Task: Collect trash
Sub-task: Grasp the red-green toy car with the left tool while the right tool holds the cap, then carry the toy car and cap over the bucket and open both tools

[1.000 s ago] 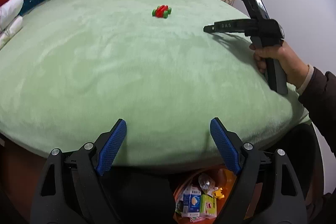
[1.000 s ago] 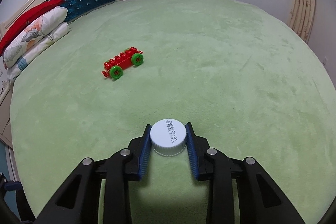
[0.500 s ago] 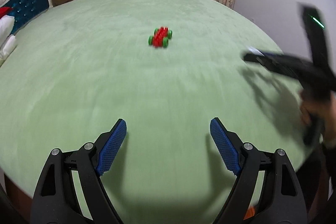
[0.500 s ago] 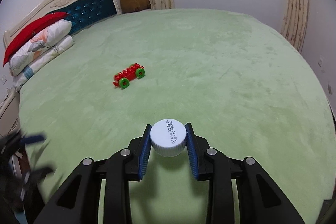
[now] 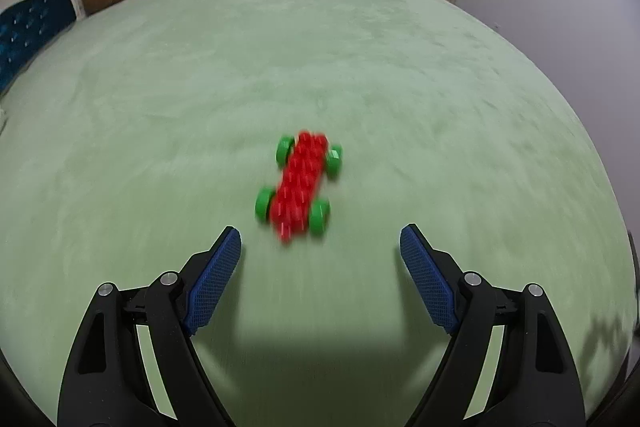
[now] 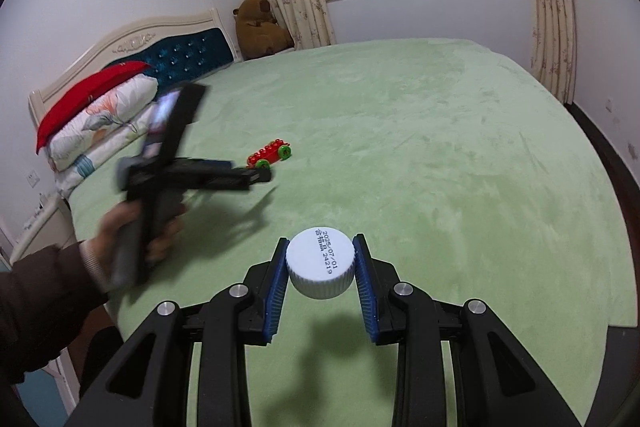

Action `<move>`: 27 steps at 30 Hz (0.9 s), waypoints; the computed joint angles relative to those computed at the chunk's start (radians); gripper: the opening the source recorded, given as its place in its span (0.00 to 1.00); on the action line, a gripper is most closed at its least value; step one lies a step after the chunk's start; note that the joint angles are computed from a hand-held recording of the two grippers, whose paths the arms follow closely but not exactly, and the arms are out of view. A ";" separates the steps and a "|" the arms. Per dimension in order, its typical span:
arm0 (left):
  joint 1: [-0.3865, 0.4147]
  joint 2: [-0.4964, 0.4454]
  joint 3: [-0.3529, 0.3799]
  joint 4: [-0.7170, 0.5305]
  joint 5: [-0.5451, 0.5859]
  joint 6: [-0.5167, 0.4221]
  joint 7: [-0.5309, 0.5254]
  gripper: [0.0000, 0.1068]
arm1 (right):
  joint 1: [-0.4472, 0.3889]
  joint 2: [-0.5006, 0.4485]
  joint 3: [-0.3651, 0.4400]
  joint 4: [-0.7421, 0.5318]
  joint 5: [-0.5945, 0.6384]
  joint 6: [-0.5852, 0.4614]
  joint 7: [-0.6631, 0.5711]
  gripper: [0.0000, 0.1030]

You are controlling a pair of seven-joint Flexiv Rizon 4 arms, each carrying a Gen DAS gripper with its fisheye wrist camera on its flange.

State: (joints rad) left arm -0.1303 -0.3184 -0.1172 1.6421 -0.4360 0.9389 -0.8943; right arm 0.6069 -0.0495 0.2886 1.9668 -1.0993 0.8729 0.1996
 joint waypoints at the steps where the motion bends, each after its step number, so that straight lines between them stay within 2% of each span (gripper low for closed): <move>1: -0.005 -0.027 0.003 -0.036 0.014 -0.010 -0.026 0.75 | -0.001 0.001 0.000 0.003 -0.001 0.004 0.003 0.31; 4: -0.010 -0.088 0.004 -0.107 0.040 -0.012 -0.075 0.75 | -0.006 0.000 -0.003 0.009 -0.010 0.023 0.021 0.31; 6: -0.009 -0.115 -0.001 -0.137 0.047 -0.017 -0.086 0.71 | -0.011 -0.004 -0.008 0.014 -0.013 0.041 0.032 0.31; 9: -0.013 -0.139 -0.004 -0.165 0.069 0.002 -0.089 0.54 | -0.017 -0.008 -0.013 0.019 -0.018 0.062 0.044 0.31; 11: -0.012 -0.144 -0.008 -0.165 0.071 0.011 -0.088 0.36 | -0.018 -0.011 -0.015 0.021 -0.023 0.067 0.054 0.31; 17: -0.022 -0.113 0.000 -0.115 0.099 0.081 -0.085 0.36 | -0.022 -0.013 -0.018 0.034 -0.023 0.087 0.086 0.31; 20: -0.020 -0.086 0.000 -0.088 0.104 0.086 -0.083 0.36 | -0.017 -0.010 -0.013 0.034 -0.015 0.081 0.086 0.31; 27: -0.017 0.060 0.005 0.084 0.066 0.124 -0.056 0.36 | 0.008 -0.003 0.009 0.025 0.011 0.046 0.081 0.31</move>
